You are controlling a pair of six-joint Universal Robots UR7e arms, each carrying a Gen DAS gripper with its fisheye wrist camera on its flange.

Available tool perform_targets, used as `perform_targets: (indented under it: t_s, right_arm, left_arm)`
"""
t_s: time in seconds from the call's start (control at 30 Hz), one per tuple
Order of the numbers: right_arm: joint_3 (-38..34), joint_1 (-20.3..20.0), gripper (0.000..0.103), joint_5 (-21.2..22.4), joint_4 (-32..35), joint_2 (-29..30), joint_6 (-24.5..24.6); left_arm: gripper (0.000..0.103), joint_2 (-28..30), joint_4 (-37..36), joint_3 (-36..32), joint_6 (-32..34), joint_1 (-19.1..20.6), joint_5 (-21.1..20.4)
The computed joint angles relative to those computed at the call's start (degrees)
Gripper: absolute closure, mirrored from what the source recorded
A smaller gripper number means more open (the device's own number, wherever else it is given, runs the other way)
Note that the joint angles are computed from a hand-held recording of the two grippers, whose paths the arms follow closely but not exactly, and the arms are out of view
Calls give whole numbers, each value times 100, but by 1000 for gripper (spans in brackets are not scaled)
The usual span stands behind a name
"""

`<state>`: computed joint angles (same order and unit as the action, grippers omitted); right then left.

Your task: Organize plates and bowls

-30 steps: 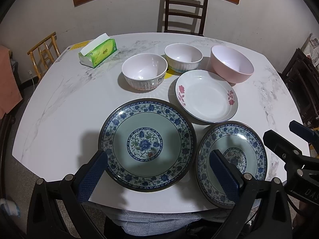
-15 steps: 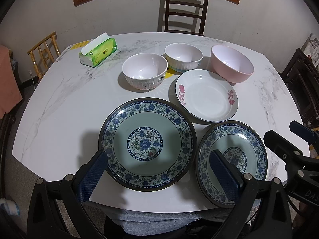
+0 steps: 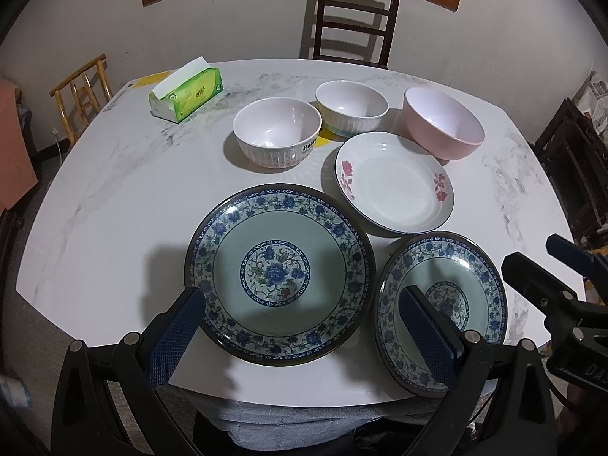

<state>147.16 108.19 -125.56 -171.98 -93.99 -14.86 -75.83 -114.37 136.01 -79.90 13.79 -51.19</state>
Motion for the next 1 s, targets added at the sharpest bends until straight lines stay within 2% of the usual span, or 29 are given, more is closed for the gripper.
perform_targets:
  t_s: [0.17,0.37,0.5,0.67,0.9,1.0]
  right_arm:
    - [-46,-221,9,522,204,-123,-136]
    - [-177,-499,9,1238,641,-185,-255]
    - [-322,-642,17,1493,942,-33,-271]
    - [-530,-881,30,1856,1345,250,-126]
    - [-732,-992,47,1873,1449,700,-80]
    - [-824,-1085,53,1995,1591,808,-20]
  left_arm:
    - [3,-334,-327,217,-2,134,-45]
    - [17,-876,-554,479,-52,319,-33]
    - [21,-1241,-845,683,-29,512,-120]
    - [26,-1576,-747,803,-90,706,-124]
    - [34,-1950,-970,1005,95,1023,-206]
    - [42,-2016,-1096,1064,188,1167,-295]
